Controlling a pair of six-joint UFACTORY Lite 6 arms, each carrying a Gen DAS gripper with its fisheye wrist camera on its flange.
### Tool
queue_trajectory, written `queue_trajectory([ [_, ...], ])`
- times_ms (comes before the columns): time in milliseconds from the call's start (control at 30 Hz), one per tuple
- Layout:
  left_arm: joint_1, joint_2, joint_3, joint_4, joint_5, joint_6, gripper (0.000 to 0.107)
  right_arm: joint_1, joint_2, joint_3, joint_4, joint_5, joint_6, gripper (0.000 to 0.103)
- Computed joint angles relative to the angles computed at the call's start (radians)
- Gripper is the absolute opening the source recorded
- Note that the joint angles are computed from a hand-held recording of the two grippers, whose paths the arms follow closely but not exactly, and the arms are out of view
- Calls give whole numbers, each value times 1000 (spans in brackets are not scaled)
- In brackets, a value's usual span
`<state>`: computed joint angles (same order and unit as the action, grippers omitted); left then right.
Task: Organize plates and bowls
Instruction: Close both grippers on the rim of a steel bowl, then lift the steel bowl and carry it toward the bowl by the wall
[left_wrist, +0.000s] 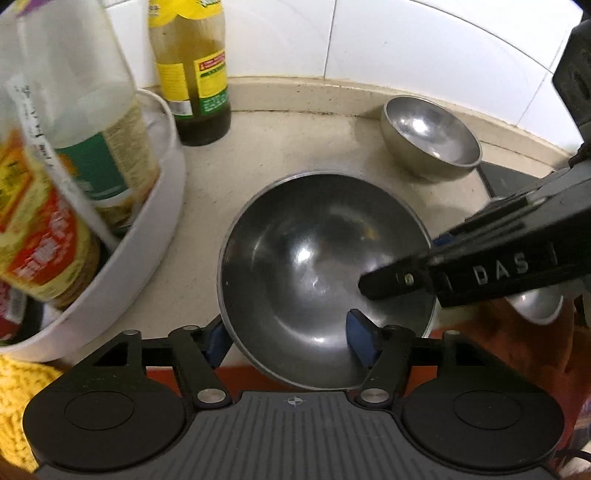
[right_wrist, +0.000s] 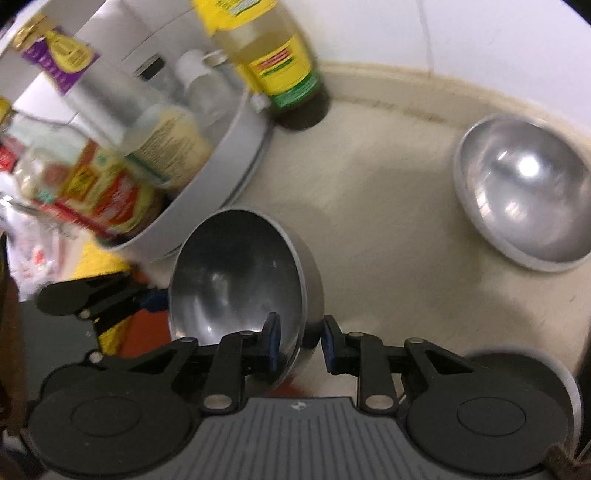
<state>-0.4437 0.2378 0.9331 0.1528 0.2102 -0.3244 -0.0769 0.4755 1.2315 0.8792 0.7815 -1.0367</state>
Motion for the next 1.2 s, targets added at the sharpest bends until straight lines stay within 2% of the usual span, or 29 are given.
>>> queue_trajectory([
  [67, 17, 2, -2, -61, 2, 73, 71, 17, -2, -10, -10, -5, 1, 22],
  [133, 30, 50, 31, -58, 13, 56, 70, 38, 30, 16, -20, -15, 39, 22],
  [233, 57, 47, 33, -202, 26, 186, 71, 29, 62, 46, -11, 24, 86, 22],
  [300, 59, -1, -4, -205, 12, 215, 72, 18, 55, 40, -10, 63, 88, 22],
  [367, 58, 6, 4, -230, 25, 252, 73, 24, 41, 22, -17, 58, 81, 22],
  [433, 41, 40, 32, -166, 60, 182, 74, 43, 25, 7, -52, 41, 115, 23],
  [500, 23, 32, 20, -118, 52, 148, 77, 47, 10, -12, -65, 51, 137, 23],
  [600, 40, 41, 36, -203, 59, 246, 78, 22, 24, 1, -60, 99, 147, 22],
  [767, 65, -13, 22, -149, 66, 190, 79, -11, -36, -18, 1, 67, 114, 27],
  [1033, -11, -98, 53, 74, 98, -61, 80, -177, -144, -18, 80, 52, 18, 27],
  [1100, -40, -68, 118, 94, 101, -87, 82, -229, -160, -6, 76, 13, 3, 29],
  [1200, -91, 68, 303, 163, 119, -155, 86, -270, -145, 35, 37, -74, 36, 29],
])
